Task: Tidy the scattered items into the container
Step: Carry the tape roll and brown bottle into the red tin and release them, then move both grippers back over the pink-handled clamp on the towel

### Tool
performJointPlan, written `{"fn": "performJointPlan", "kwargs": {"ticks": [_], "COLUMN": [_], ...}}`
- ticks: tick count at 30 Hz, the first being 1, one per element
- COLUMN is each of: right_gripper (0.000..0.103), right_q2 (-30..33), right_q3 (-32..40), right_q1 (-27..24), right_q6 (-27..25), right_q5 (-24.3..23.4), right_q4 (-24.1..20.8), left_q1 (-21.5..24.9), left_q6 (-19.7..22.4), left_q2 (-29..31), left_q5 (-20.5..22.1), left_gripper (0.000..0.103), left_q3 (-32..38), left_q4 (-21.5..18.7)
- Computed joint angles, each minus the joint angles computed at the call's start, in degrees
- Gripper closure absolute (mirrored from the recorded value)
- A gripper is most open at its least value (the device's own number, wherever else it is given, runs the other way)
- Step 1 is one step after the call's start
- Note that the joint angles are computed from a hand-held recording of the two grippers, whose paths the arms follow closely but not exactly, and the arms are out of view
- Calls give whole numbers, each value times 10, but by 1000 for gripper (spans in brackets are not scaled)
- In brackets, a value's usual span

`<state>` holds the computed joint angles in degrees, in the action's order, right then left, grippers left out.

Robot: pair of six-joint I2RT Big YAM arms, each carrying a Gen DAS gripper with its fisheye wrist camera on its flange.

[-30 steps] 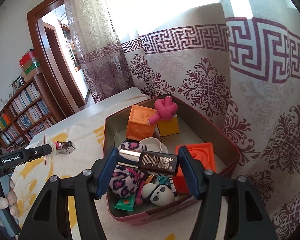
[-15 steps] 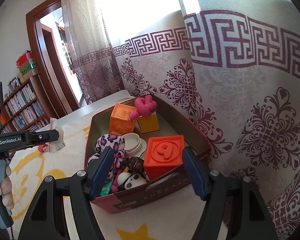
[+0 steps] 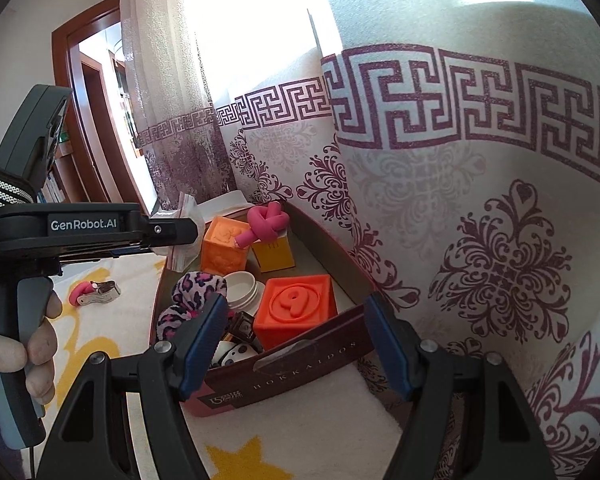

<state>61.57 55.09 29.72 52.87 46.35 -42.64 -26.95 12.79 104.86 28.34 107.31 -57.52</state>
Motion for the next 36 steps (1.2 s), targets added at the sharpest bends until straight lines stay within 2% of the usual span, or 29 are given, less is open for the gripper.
{"fn": "performJointPlan", "kwargs": {"ticks": [2, 8, 18, 27, 36], "right_gripper": [28, 28, 28, 26, 26], "right_q2": [1, 3, 25, 57, 98], "right_q3": [0, -1, 16, 45, 81], "right_q1": [1, 2, 10, 23, 34], "right_q6": [-1, -6, -15, -29, -50], "right_q5": [-2, -4, -15, -22, -38], "right_q4": [0, 7, 18, 24, 34], "left_q1": [-3, 3, 35, 64, 105], "left_q6": [-9, -8, -27, -28, -35], "left_q2": [2, 4, 10, -12, -15], "left_q5": [-4, -26, -35, -84, -85], "left_gripper": [35, 35, 35, 35, 35], "left_q3": [2, -6, -6, -46, -56], "left_q4": [5, 9, 3, 57, 69]}}
